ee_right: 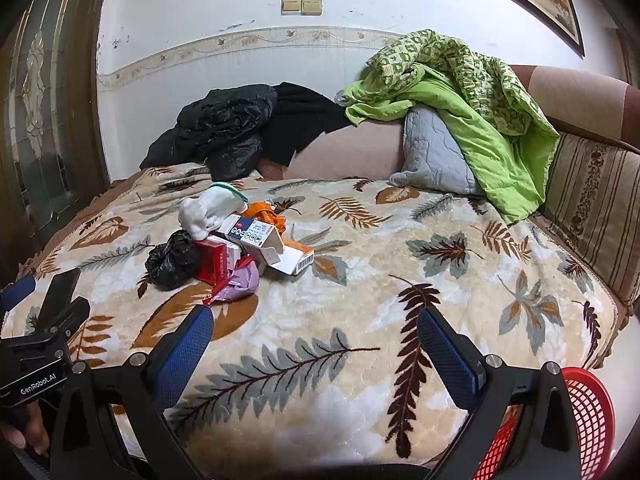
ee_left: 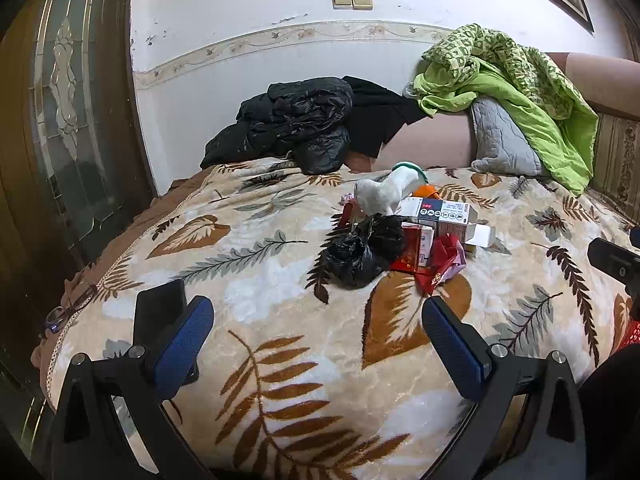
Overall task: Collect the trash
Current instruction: 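Move both tools toward the trash pile on the bed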
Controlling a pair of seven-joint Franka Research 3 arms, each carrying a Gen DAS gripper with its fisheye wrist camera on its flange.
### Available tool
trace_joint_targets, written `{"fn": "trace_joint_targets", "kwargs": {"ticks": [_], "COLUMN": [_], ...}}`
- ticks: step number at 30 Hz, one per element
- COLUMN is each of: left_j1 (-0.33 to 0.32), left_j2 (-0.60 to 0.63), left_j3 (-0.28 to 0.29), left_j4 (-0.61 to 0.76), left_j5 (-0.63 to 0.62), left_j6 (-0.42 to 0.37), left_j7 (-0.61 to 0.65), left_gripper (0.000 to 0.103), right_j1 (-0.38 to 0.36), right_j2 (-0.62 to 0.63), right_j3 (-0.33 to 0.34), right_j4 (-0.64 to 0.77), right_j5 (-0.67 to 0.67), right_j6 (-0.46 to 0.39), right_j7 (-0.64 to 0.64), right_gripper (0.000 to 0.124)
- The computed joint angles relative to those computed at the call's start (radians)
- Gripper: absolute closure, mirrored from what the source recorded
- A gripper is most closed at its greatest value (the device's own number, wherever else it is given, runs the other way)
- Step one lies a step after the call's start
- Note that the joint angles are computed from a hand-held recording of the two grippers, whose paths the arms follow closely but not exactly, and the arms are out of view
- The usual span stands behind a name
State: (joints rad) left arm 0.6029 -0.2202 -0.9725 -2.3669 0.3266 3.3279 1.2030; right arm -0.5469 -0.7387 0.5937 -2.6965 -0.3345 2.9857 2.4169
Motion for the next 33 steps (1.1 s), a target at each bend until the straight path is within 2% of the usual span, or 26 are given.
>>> {"fn": "trace_joint_targets", "kwargs": {"ticks": [13,29,32,33], "left_j1": [0.016,0.008,0.002,-0.024], "left_j2": [-0.005,-0.007,-0.005,0.005], "left_j3": [-0.018,-0.011,-0.006,0.019], "left_j4": [-0.003,-0.006,-0.005,-0.004], "left_j5": [-0.009,-0.01,-0.007,-0.002], "left_j6": [0.003,0.003,-0.001,-0.009], "left_j7": [0.004,0.007,0.005,0.005], "left_gripper": [0.0,0.0,0.0,0.0], "right_j1": [0.006,0.013,0.023,0.03], "right_j2": [0.003,0.01,0.015,0.02], "right_j3": [-0.005,-0.012,-0.021,-0.028], "right_j4": [0.001,0.004,0.002,0.0], "right_j5": [-0.006,-0.015,-0.014,-0.011], "right_j6": [-0.006,-0.007,0.001,0.007], "right_j7": [0.0,0.002,-0.003,-0.009], "right_gripper": [0.021,0.021,0.021,0.021]}}
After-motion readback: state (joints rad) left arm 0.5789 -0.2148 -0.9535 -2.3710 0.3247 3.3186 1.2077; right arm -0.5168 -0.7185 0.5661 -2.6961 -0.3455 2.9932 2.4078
